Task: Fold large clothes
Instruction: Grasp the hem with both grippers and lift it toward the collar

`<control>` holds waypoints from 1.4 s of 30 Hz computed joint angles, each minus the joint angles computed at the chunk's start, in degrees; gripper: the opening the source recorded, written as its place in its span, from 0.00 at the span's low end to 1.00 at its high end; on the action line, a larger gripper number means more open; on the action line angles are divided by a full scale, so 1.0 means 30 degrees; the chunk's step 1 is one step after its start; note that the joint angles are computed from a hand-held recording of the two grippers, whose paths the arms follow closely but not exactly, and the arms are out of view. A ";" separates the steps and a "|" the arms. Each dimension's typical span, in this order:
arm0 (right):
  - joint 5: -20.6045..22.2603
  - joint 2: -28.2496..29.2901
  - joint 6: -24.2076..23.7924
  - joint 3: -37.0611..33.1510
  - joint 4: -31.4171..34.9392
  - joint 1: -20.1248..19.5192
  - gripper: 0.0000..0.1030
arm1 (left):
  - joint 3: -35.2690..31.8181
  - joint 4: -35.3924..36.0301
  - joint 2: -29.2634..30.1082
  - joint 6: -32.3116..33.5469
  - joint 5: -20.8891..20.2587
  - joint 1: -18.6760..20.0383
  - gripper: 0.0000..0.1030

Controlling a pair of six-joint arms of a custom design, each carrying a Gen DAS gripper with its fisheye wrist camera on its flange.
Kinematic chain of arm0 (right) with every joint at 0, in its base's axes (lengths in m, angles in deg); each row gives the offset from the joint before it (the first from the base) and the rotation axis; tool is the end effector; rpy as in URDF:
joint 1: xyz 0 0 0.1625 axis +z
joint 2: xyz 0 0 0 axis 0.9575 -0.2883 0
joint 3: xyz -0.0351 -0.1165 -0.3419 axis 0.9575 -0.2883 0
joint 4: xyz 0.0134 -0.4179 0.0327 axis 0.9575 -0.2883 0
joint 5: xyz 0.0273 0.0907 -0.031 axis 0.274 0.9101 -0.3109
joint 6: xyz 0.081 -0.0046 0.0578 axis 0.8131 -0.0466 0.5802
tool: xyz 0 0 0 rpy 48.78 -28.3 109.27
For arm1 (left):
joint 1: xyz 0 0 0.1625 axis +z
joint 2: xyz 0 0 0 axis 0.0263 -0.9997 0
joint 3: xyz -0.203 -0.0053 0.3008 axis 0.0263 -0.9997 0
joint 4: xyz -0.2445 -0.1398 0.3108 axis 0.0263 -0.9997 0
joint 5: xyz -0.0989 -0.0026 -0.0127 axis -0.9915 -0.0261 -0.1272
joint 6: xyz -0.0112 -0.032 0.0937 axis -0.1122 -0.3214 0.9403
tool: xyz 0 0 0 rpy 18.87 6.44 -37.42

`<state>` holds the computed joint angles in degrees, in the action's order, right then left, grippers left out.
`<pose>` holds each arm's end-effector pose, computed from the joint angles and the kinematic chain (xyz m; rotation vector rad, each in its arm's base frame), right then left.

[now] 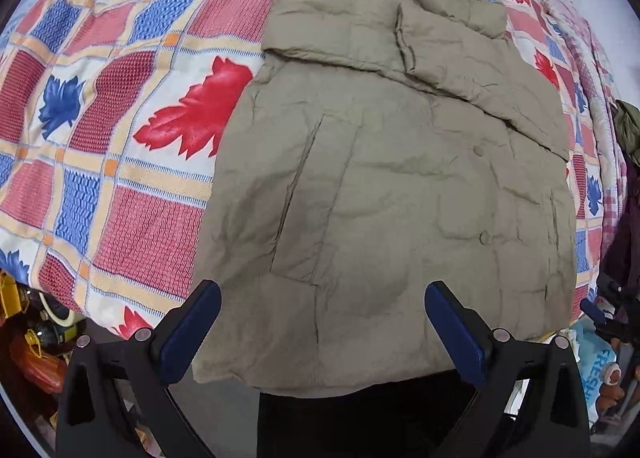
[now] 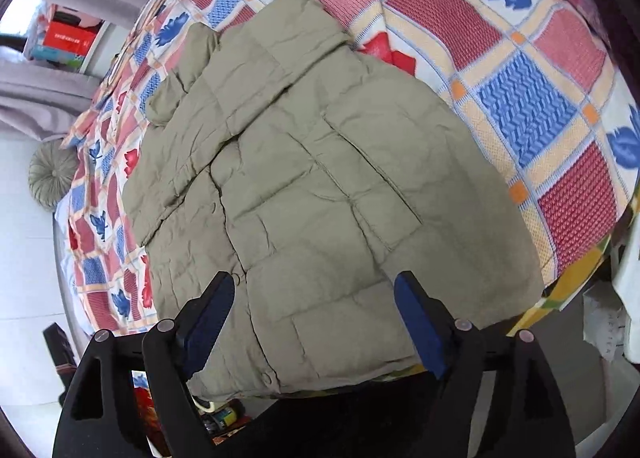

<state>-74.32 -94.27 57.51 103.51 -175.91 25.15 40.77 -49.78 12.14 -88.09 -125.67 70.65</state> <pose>0.2169 -0.8124 0.1942 -0.4379 -2.7526 0.2690 -0.0453 -0.7658 0.3058 -0.3932 2.4733 -0.1854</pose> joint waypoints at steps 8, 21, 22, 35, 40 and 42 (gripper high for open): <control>0.2141 -0.4389 0.4101 0.7424 -0.3103 -0.1667 0.82 | 0.3264 -0.1632 -0.1821 -0.0100 -0.2887 0.0808 0.99; -0.2937 -0.5838 0.4509 1.0018 -0.5486 -0.1603 0.82 | 0.7954 -0.3969 -0.4969 -0.2361 -0.2586 0.1032 0.99; -0.3648 -0.5699 0.3830 0.9665 -0.5597 -0.1491 0.82 | 0.8172 -0.4265 -0.5193 -0.2561 -0.2106 0.1050 0.99; 0.0771 -0.4264 0.2432 0.7636 -0.4732 -0.3023 0.83 | 0.9500 -0.6674 -0.5896 -0.1486 -0.4090 0.2610 0.99; 0.4587 -0.4629 0.2638 0.9024 -0.5922 -0.3367 0.83 | 0.9818 -0.7932 -0.5796 -0.1012 -0.6145 0.2276 0.99; 0.5748 -0.4564 0.2741 0.9432 -0.6417 -0.3409 0.83 | 0.9338 -0.8006 -0.5358 -0.0714 -0.6431 0.2124 0.99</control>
<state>-57.08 -107.96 65.74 131.80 -195.16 14.93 68.78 -73.80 -3.93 -90.23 -144.96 77.02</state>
